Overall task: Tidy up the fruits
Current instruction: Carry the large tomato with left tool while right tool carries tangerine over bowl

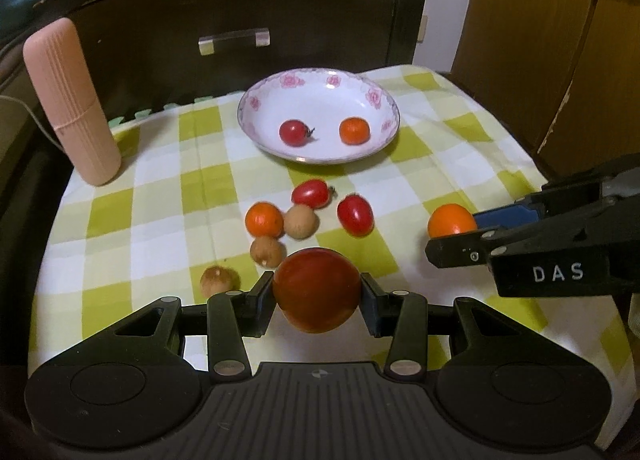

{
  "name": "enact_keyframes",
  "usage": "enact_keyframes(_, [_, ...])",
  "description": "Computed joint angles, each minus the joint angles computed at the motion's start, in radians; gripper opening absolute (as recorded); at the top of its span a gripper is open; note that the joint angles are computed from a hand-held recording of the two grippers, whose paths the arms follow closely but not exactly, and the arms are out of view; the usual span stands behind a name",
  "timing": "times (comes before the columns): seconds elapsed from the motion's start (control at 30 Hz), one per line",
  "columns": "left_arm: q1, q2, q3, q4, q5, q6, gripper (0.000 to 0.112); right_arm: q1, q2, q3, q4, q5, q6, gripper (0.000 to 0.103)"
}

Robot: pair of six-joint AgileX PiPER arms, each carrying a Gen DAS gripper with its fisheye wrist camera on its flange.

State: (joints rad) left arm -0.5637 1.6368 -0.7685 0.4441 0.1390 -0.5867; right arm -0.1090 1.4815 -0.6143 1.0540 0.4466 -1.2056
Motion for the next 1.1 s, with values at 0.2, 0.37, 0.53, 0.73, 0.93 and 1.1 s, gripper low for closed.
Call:
enact_keyframes(0.2, [0.021,0.041,-0.055,-0.149,-0.009,0.170,0.052,0.017,0.029,-0.030,-0.034,-0.032,0.041,0.031])
enact_keyframes(0.37, [0.029,0.074,-0.108,-0.230,-0.008,0.266,0.052,0.031,0.046,-0.058,-0.061,-0.049,0.075,0.031])
enact_keyframes(0.53, [0.046,0.115,-0.168,-0.329,-0.004,0.366,0.052,0.034,0.074,-0.098,-0.082,-0.066,0.111,0.031])
enact_keyframes(0.73, [0.067,0.176,-0.261,-0.392,0.008,0.442,0.052,0.027,0.132,-0.180,-0.085,-0.069,0.128,0.031])
enact_keyframes(0.93, [0.081,0.257,-0.367,-0.396,0.024,0.465,0.051,0.030,0.204,-0.255,-0.044,-0.079,0.079,0.031])
enact_keyframes(1.1, [0.091,0.340,-0.469,-0.451,0.051,0.534,0.051,0.030,0.274,-0.315,-0.038,-0.106,0.075,0.031])
